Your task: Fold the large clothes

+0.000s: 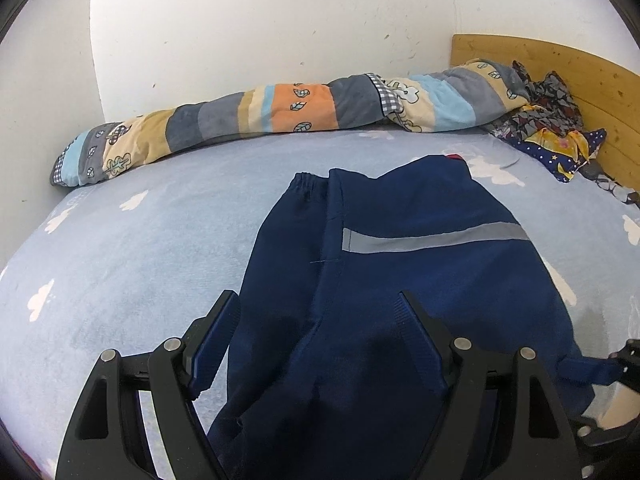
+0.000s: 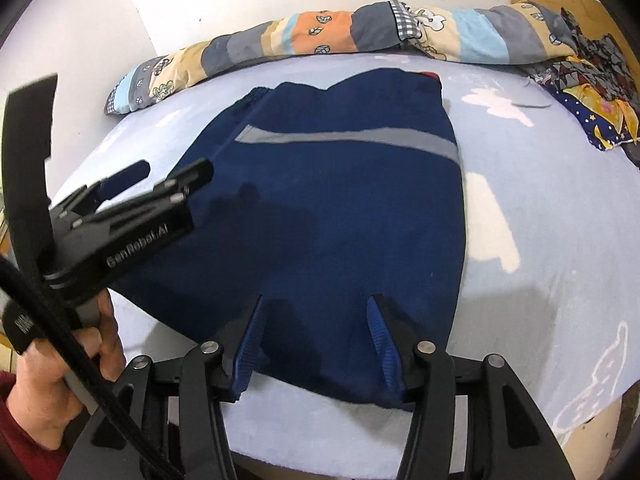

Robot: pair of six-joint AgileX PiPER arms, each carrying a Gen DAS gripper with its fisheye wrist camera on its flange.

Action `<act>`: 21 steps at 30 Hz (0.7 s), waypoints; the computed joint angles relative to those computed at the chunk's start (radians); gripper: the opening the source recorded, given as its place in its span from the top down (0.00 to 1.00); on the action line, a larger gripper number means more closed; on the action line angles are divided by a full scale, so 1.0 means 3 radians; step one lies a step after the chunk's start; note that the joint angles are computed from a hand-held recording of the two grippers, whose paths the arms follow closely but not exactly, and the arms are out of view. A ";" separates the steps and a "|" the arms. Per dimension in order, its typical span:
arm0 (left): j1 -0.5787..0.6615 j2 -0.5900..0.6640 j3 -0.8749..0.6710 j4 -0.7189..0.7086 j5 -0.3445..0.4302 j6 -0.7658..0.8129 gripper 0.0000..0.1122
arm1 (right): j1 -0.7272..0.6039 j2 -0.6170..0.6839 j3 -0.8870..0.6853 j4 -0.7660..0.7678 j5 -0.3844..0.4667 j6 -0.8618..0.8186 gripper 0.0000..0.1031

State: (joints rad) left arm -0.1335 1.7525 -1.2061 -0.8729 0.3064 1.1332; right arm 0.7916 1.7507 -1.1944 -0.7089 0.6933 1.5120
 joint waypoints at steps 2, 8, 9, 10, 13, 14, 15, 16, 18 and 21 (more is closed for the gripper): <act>-0.0005 -0.0038 0.0037 -0.0040 0.0003 0.0037 0.30 | -0.0017 0.0038 -0.0023 0.0040 -0.0013 -0.0058 0.43; 0.0035 -0.0257 0.0269 -0.0406 0.0002 0.0477 0.30 | 0.0144 -0.0062 0.0073 -0.0293 0.0060 0.0410 0.42; 0.0060 -0.0300 0.0313 -0.0478 0.0031 0.0561 0.29 | 0.0210 -0.0087 0.0096 -0.0396 0.0132 0.0542 0.38; 0.0088 -0.0335 0.0346 -0.0524 0.0065 0.0613 0.28 | 0.0292 -0.0096 0.0099 -0.0496 0.0248 0.0665 0.34; 0.0164 -0.0474 0.0495 -0.0605 0.0139 0.0713 0.22 | 0.0580 -0.0172 0.0174 -0.0813 0.0600 0.1057 0.22; 0.0180 -0.0533 0.0557 -0.0605 0.0139 0.0721 0.19 | 0.0687 -0.0196 0.0198 -0.0899 0.0721 0.1162 0.21; 0.0211 -0.0618 0.0640 -0.0642 0.0150 0.0766 0.15 | 0.0809 -0.0214 0.0223 -0.0994 0.0874 0.1289 0.17; 0.0230 -0.0679 0.0696 -0.0679 0.0151 0.0805 0.11 | 0.0888 -0.0228 0.0237 -0.1049 0.0986 0.1365 0.14; 0.0296 -0.0830 0.0830 -0.0827 0.0172 0.0953 0.08 | 0.1103 -0.0237 0.0259 -0.1167 0.1295 0.1571 0.08; 0.0350 -0.0997 0.0921 -0.0489 0.0170 0.0574 0.08 | 0.1292 -0.0206 0.0231 -0.1236 0.1597 0.1660 0.02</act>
